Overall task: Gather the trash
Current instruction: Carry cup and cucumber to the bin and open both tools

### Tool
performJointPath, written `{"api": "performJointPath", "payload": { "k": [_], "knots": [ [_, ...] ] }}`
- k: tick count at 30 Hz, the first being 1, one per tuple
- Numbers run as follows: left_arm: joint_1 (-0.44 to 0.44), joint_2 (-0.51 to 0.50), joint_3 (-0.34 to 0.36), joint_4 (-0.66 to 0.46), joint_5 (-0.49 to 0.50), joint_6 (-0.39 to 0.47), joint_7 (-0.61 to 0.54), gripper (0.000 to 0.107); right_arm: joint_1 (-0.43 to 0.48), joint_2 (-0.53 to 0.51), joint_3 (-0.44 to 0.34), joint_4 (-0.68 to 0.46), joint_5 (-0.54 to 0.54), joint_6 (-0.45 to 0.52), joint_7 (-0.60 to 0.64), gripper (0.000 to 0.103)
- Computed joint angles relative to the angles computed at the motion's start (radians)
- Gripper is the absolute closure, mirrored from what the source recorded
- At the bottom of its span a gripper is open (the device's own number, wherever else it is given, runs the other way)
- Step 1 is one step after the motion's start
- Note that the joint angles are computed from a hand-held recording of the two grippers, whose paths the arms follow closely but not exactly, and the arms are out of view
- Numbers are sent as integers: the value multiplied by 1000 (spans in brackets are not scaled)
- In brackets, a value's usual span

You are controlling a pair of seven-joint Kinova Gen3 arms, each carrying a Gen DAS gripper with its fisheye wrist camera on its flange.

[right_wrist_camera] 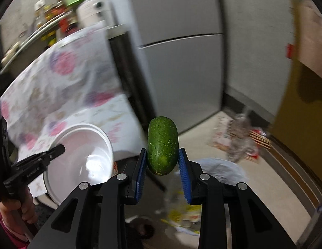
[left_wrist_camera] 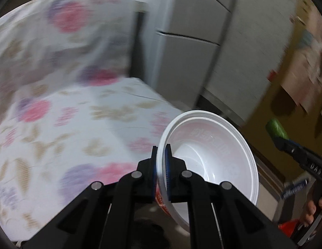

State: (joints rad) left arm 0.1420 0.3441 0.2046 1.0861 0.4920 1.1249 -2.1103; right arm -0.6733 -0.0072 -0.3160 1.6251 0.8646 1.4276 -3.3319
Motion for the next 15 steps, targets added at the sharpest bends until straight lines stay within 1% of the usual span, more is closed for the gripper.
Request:
{"api": "performJointPath", "payload": {
  "k": [3, 6, 8, 10, 11, 12, 13, 14, 15],
  "knots": [
    [71, 19, 22, -8, -41, 11, -6, 103, 2, -43, -14, 47, -12, 43, -54, 72],
    [132, 35, 33, -12, -73, 15, 1, 103, 22, -80, -32, 89, -32, 59, -88, 71],
    [175, 57, 38, -29, -99, 23, 12, 103, 41, -102, -42, 118, -51, 57, -108, 71],
    [209, 79, 41, -48, -121, 34, 19, 102, 67, -128, -46, 153, -69, 31, -133, 71],
    [231, 101, 43, -68, -133, 46, 28, 99, 79, -138, -50, 167, -75, 21, -143, 71],
    [241, 114, 47, -77, -133, 53, 32, 92, 92, -145, -53, 178, -80, 14, -149, 71],
    [255, 137, 52, -98, -135, 72, 38, 64, 104, -150, -57, 185, -84, 8, -151, 71],
    [267, 151, 53, -108, -140, 79, 41, 51, 116, -158, -58, 196, -88, -3, -153, 71],
    [276, 159, 52, -111, -144, 78, 41, 40, 126, -160, -62, 202, -93, -9, -154, 71]
  ]
}}
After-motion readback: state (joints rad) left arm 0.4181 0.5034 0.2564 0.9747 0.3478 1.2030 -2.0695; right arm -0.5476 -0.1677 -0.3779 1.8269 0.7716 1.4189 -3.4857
